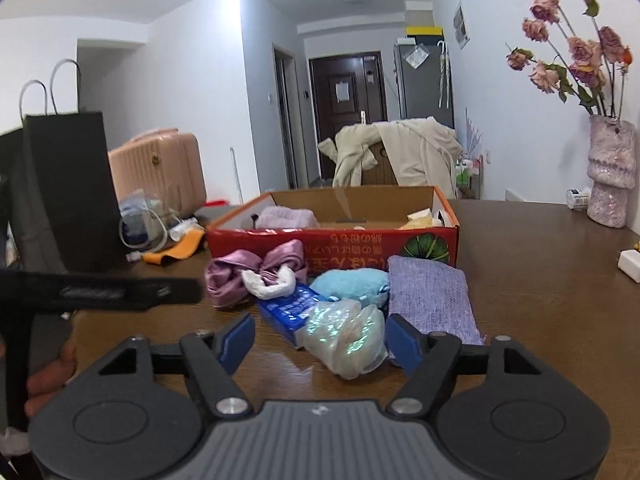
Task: Organize soft objects
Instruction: 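Carry the white sock in the left tool while the right carries the clear bag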
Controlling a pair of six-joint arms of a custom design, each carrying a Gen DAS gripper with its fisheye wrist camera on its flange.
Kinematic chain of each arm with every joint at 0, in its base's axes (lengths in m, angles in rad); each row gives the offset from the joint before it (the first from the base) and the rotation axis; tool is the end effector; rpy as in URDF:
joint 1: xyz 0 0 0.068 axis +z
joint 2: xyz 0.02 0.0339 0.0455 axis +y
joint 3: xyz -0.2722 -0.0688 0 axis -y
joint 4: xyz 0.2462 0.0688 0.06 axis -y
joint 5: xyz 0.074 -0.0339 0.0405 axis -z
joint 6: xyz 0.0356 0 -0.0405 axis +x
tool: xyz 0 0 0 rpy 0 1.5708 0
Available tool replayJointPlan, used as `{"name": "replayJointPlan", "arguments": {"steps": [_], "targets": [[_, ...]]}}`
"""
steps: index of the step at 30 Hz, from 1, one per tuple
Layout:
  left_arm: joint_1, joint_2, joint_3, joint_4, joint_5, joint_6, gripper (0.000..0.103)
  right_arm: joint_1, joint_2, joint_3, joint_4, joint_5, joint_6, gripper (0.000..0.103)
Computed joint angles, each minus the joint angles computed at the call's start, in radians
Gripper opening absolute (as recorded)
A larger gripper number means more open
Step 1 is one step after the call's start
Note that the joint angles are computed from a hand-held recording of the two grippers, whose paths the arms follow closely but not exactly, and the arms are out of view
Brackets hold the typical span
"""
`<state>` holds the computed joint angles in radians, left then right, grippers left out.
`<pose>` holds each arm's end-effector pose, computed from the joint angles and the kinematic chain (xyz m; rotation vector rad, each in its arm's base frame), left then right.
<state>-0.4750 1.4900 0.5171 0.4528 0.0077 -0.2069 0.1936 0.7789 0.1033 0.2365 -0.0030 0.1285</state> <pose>0.2500 -0.1289 0.1606 0.2878 2.0990 -0.4184 0.1522 0.0299 0.1510 -0.0675 2.0149 0.2083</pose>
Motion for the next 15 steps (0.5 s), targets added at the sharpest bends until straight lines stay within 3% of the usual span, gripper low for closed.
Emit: {"name": "replayJointPlan", "arguments": {"steps": [1, 7, 9, 15], "targets": [[-0.003, 0.049, 0.039, 0.005, 0.01, 0.0, 0.072, -0.014, 0.076, 0.012, 0.055, -0.004, -0.011, 0.069], [-0.029, 0.282, 0.259, -0.047, -0.016, 0.004, 0.072, -0.129, 0.453, 0.103, 0.272, -0.134, -0.054, 0.06], [-0.037, 0.325, 0.307, -0.071, -0.031, 0.003, 0.071, -0.151, 0.547, 0.137, 0.301, -0.169, -0.068, 0.047], [-0.026, 0.365, 0.343, -0.077, 0.022, -0.017, 0.029, -0.191, 0.657, 0.171, 0.342, -0.265, -0.098, 0.038]]}}
